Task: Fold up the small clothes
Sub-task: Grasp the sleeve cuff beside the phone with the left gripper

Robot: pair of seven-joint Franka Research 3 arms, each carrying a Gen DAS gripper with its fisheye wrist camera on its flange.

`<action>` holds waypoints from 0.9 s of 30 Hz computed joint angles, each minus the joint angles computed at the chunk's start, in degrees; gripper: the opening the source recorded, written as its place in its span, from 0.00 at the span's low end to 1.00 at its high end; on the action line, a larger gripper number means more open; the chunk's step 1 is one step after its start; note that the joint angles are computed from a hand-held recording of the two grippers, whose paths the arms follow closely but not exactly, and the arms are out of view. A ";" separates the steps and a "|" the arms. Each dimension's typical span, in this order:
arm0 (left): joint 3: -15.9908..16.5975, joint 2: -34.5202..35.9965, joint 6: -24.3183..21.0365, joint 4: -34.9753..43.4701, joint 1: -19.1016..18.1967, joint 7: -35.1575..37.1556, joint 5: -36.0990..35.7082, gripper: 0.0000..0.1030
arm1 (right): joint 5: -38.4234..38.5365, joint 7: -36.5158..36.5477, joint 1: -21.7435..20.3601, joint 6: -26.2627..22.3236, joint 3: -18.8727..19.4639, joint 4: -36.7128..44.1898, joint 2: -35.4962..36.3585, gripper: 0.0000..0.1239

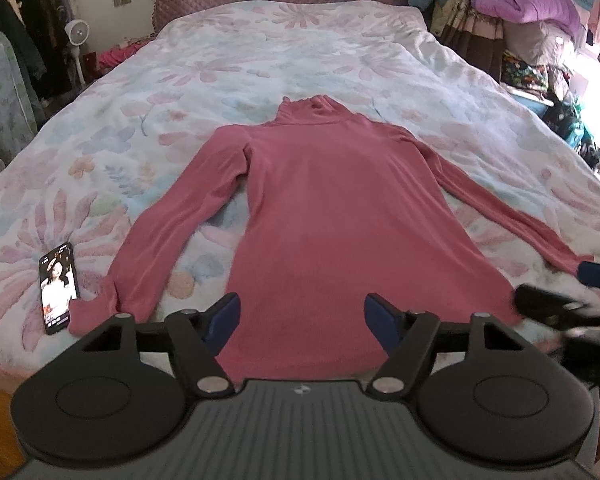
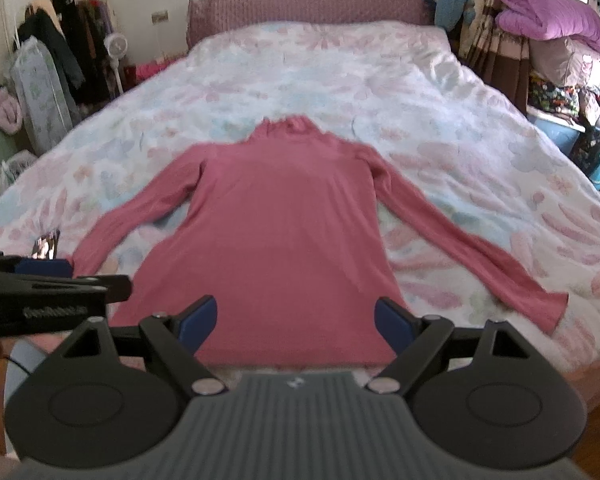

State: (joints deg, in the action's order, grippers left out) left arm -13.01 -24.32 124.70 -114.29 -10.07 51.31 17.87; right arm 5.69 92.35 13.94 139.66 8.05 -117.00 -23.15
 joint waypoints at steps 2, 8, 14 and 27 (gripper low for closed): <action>1.97 -0.15 1.94 -0.69 0.17 1.68 -1.20 0.73 | 1.15 -1.79 0.33 2.71 -1.15 0.06 0.93 0.66; 7.02 -1.27 5.23 -3.68 3.47 4.22 -6.10 0.58 | 1.04 -6.99 -0.94 9.97 -2.55 2.54 6.44 0.66; 8.74 -0.90 -0.41 -4.38 10.49 -1.23 -6.40 0.55 | -1.63 -4.12 -2.70 8.03 -3.03 8.97 13.87 0.66; 10.13 6.33 -5.59 -4.15 14.00 -8.30 -8.53 0.16 | -1.05 -4.19 -1.28 5.15 -5.06 16.63 22.62 0.66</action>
State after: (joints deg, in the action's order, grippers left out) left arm -2.88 -18.00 119.11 -118.44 3.92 43.01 9.33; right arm 4.63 88.17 12.66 144.81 2.99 -100.37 -0.53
